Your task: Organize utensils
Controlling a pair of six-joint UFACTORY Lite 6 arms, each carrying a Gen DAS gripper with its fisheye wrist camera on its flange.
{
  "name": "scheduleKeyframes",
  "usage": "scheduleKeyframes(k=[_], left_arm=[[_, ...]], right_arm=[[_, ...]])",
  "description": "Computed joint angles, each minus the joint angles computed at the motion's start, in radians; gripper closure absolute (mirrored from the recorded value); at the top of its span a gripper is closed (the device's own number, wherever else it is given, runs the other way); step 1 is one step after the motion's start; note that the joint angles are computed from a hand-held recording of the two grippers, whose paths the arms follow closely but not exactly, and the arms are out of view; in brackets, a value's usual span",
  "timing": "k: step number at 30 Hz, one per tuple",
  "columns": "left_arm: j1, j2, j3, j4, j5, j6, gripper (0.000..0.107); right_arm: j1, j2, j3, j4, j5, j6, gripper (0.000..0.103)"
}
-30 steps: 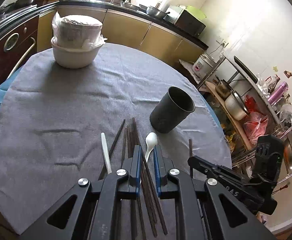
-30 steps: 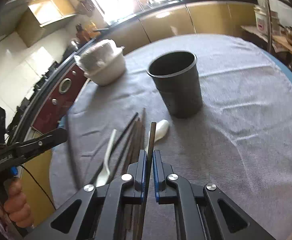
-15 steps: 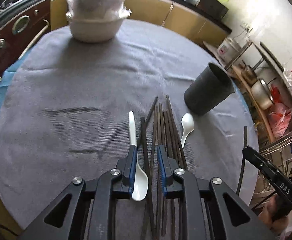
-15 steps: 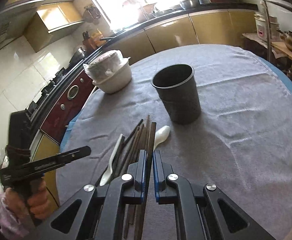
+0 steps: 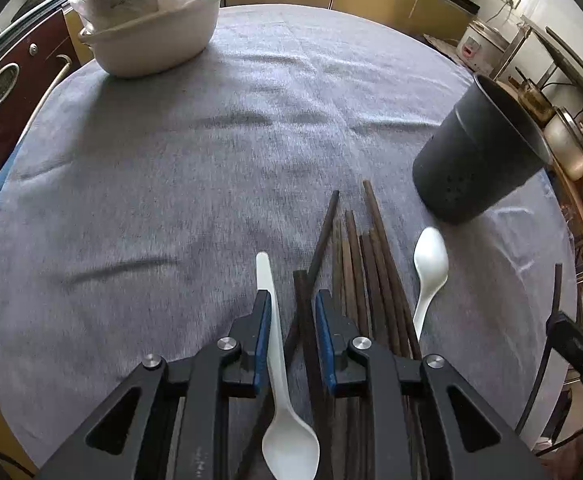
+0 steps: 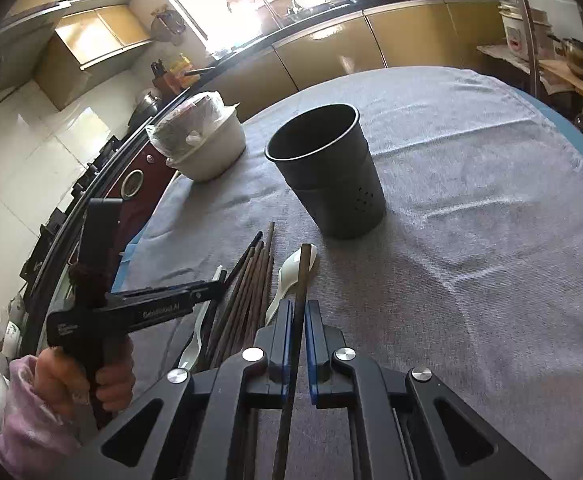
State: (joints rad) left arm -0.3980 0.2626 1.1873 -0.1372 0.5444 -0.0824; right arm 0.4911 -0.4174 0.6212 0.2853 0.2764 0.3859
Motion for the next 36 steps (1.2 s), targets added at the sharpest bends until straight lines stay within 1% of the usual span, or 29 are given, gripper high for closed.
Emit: scheduleKeyframes(k=[1, 2, 3, 4, 7, 10, 14, 19, 22, 26, 28, 31, 34, 36], left_arm=[[0.007, 0.000, 0.000, -0.015, 0.000, 0.020, 0.086], [0.012, 0.001, 0.002, -0.035, -0.001, 0.045, 0.091], [0.014, -0.006, -0.005, -0.061, 0.000, 0.073, 0.100], [0.017, -0.016, -0.019, -0.089, -0.007, 0.104, 0.100], [0.002, -0.080, -0.075, -0.073, -0.038, 0.090, 0.100], [0.014, -0.187, -0.131, -0.125, -0.040, 0.135, 0.100], [0.020, -0.335, -0.165, -0.123, 0.000, 0.137, 0.100], [0.014, -0.488, -0.133, -0.093, 0.071, 0.100, 0.101], [-0.002, -0.498, -0.065, -0.069, 0.083, 0.070, 0.101], [-0.057, -0.527, 0.009, 0.009, 0.083, -0.033, 0.101], [-0.081, -0.526, 0.053, 0.054, 0.079, -0.087, 0.104], [-0.112, -0.490, 0.142, 0.130, 0.081, -0.153, 0.104], [-0.139, -0.428, 0.239, 0.179, 0.103, -0.180, 0.104], [-0.148, -0.397, 0.274, 0.199, 0.110, -0.183, 0.104]], right_arm=[[-0.004, 0.002, -0.001, 0.022, -0.002, -0.022, 0.096], [-0.007, 0.000, -0.003, 0.046, -0.004, -0.046, 0.096], [-0.008, -0.003, -0.004, 0.058, -0.005, -0.057, 0.096], [-0.008, -0.006, -0.004, 0.060, -0.005, -0.059, 0.096], [0.007, -0.023, 0.000, -0.001, 0.002, 0.011, 0.096], [0.026, -0.053, 0.009, -0.081, 0.015, 0.096, 0.096], [0.065, -0.092, 0.035, -0.225, 0.039, 0.242, 0.096], [0.097, -0.120, 0.112, -0.389, 0.093, 0.386, 0.096], [0.098, -0.131, 0.173, -0.440, 0.123, 0.415, 0.096], [0.104, -0.128, 0.266, -0.548, 0.157, 0.472, 0.096], [0.102, -0.129, 0.289, -0.598, 0.148, 0.498, 0.096], [0.086, -0.105, 0.328, -0.658, 0.132, 0.525, 0.096], [0.047, -0.063, 0.372, -0.625, 0.113, 0.483, 0.096], [0.012, -0.038, 0.400, -0.547, 0.095, 0.408, 0.096]])
